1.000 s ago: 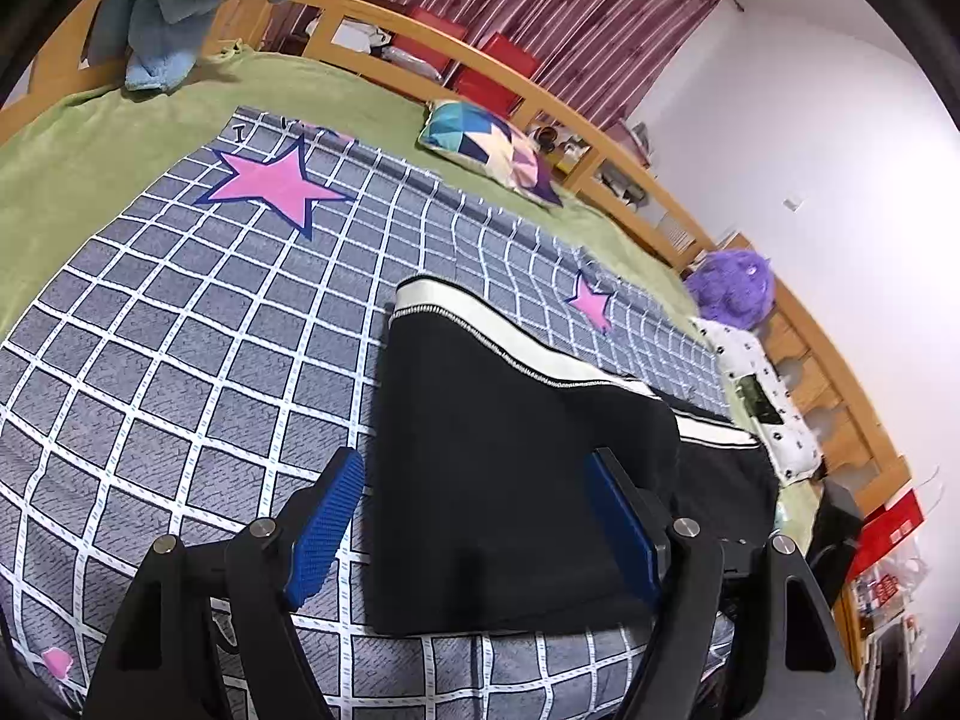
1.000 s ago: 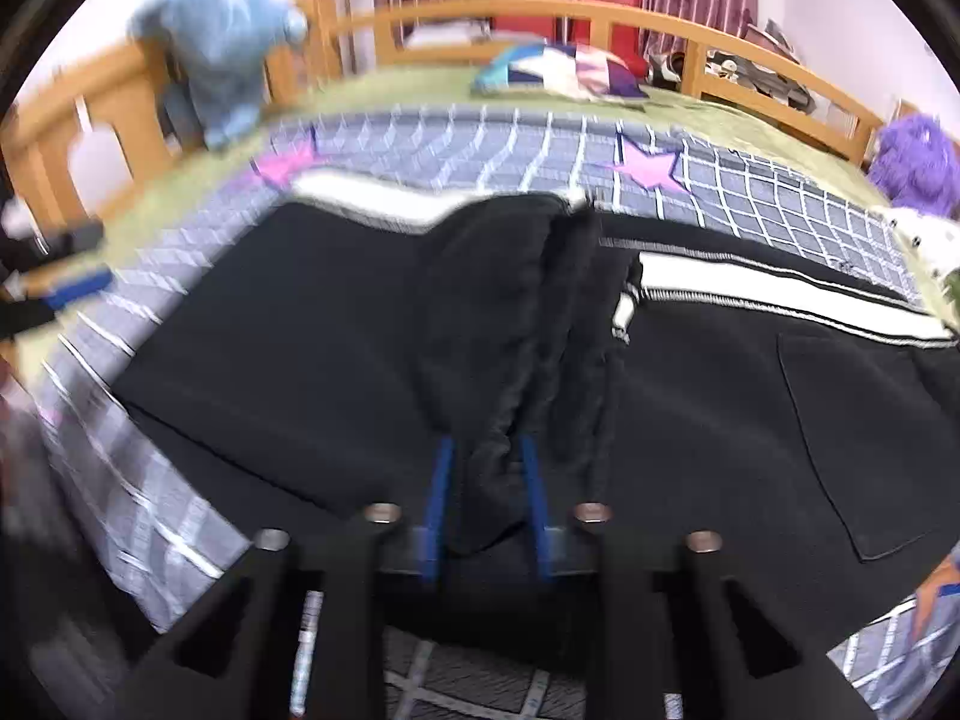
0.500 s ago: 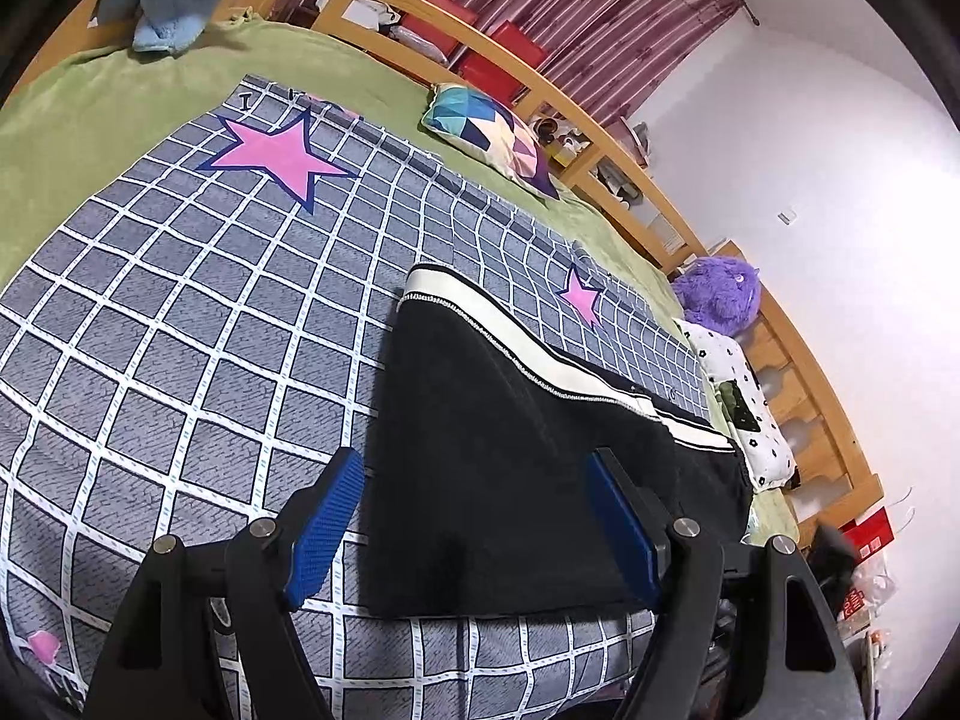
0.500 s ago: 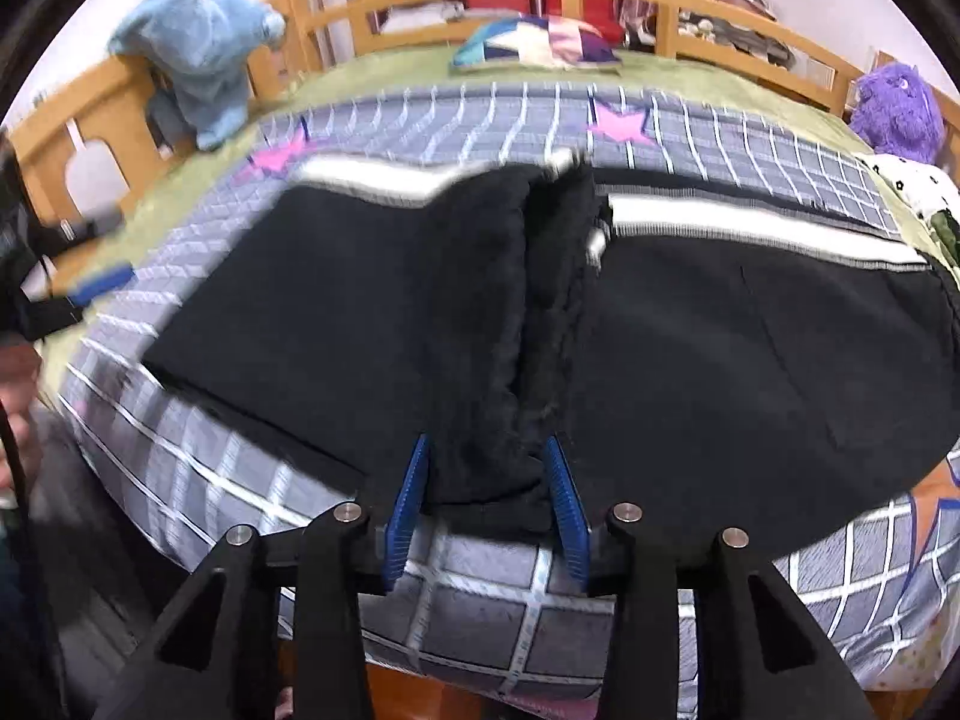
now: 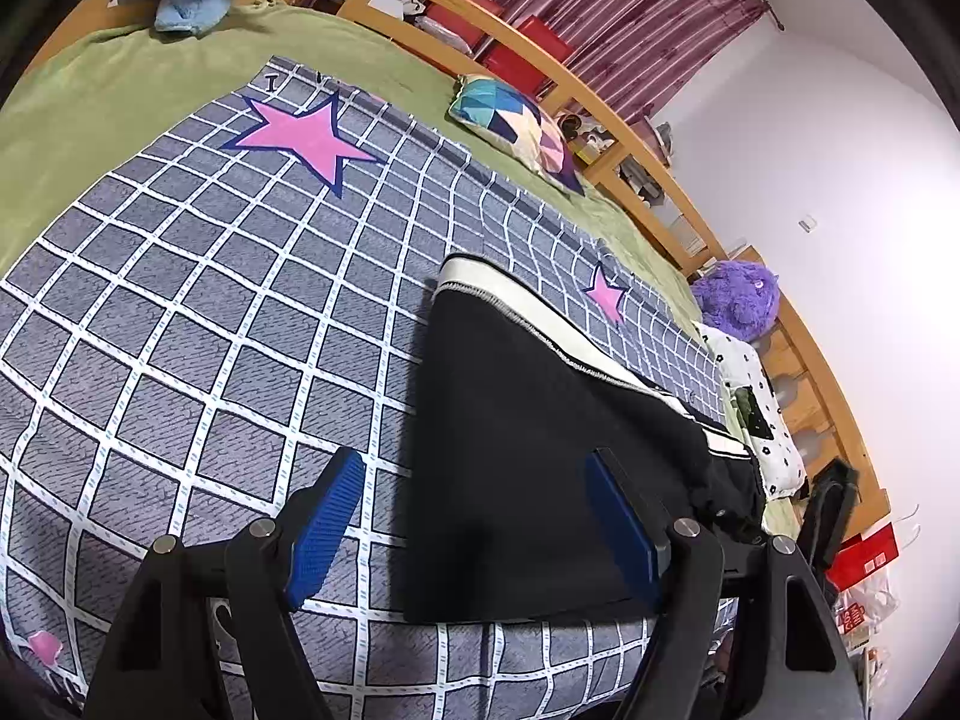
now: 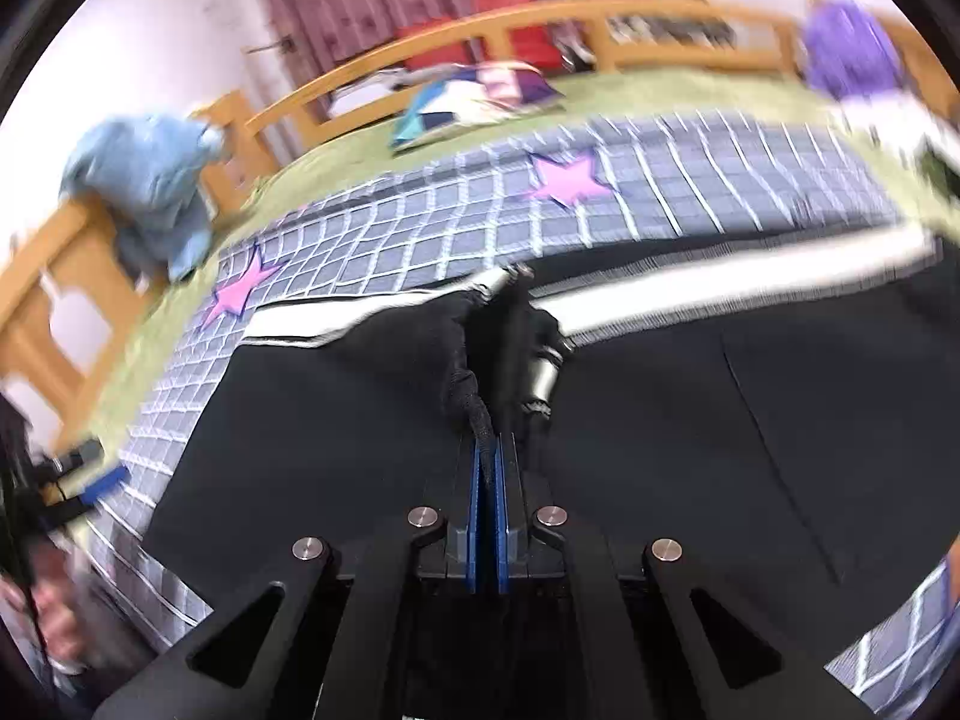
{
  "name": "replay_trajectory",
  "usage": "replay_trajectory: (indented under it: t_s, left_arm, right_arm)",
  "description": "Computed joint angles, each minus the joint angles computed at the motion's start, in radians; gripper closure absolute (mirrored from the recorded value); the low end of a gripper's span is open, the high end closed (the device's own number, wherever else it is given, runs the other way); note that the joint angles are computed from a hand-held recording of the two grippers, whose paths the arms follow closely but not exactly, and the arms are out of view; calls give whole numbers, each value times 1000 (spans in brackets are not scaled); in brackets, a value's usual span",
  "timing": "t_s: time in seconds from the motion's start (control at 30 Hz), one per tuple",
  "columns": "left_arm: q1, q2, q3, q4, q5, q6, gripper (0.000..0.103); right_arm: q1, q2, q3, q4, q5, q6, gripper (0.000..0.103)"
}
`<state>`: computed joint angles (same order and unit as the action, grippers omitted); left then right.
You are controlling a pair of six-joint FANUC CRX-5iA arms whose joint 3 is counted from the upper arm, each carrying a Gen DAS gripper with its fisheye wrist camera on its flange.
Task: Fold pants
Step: 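Lay the folded leg flat with the left tool while the right tool holds the crotch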
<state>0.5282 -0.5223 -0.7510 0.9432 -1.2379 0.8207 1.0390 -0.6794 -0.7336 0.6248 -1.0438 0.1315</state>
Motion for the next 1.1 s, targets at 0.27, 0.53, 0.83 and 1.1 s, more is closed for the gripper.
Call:
replay_trajectory:
  t_s: [0.27,0.53,0.83,1.1]
  left_arm:
    - [-22,-3,4,-27,-1,-9,28]
    - [-41,-2,5,-54,15,4,28]
    - [-97,-11,11,-80,41,5,28]
    - [-212,-87,27,-180,109,15,28]
  right_arm:
    - [21,38,10,-27,-59,4,40]
    - [-156,135,53,-217,125,150,77]
    - [-169,124,59,-77,67,142,83]
    - [22,30,39,53,-117,45,70]
